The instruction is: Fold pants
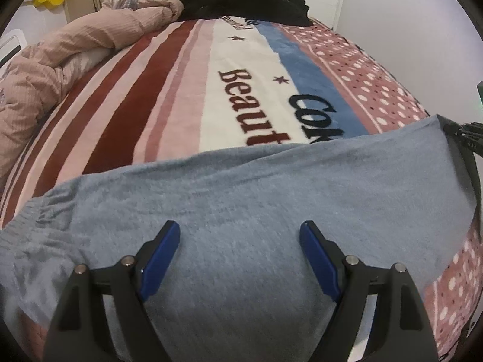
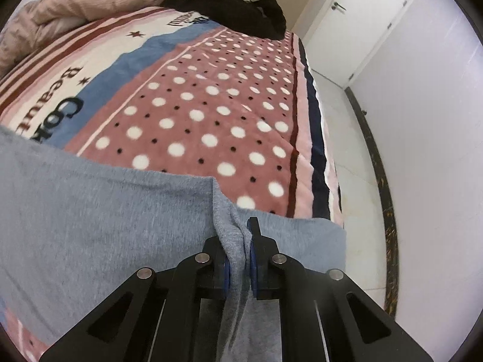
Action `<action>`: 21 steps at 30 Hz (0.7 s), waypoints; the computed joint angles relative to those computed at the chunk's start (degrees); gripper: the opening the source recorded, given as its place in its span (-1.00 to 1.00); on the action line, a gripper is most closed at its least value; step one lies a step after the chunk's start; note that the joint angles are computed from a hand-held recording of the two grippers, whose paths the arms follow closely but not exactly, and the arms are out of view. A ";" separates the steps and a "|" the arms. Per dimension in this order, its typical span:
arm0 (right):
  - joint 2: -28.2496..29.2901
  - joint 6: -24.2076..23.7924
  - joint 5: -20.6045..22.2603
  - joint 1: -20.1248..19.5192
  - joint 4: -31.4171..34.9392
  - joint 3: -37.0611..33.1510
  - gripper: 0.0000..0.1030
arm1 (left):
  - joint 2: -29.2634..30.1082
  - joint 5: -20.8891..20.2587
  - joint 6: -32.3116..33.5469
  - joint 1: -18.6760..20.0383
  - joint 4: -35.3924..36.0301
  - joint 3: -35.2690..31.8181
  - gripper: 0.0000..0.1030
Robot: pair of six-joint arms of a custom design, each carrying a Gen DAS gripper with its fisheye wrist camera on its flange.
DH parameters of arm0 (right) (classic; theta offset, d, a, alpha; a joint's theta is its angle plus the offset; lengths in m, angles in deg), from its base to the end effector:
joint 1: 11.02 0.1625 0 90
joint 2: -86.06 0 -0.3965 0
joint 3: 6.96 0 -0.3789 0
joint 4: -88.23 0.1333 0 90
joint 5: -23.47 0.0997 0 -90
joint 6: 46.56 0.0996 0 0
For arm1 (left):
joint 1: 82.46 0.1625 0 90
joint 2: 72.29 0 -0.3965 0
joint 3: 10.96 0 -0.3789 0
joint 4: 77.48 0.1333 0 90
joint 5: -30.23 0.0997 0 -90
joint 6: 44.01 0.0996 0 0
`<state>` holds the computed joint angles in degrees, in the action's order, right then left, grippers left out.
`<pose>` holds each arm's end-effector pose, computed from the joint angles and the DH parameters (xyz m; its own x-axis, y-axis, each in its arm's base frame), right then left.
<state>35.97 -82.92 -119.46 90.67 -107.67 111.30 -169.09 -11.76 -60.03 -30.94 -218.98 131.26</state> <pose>0.1562 -0.4894 0.1284 -0.4600 -0.1725 0.8710 -0.5377 0.8348 -0.1187 -0.0401 -0.3836 0.2306 -0.7212 0.1261 -0.6811 0.4367 0.8461 -0.3058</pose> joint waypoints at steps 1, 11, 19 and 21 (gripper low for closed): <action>0.77 -0.35 -0.55 -0.18 -0.36 -0.83 -0.92 | 0.33 0.04 0.30 0.44 -0.32 -0.10 0.53; 0.51 3.08 -0.07 -1.54 3.35 -1.02 -0.04 | -0.38 0.07 1.39 0.02 -1.36 0.32 0.53; -15.16 7.26 4.17 1.65 2.14 16.48 0.24 | -3.36 -2.55 -2.14 -7.71 2.13 1.68 0.53; -16.96 8.29 4.39 1.84 1.08 20.32 0.31 | -3.46 -2.94 -3.53 -9.24 3.31 1.93 0.53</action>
<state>19.02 -74.63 -115.07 92.51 -106.59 131.61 -172.55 -14.69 -63.56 -40.18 -215.67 133.18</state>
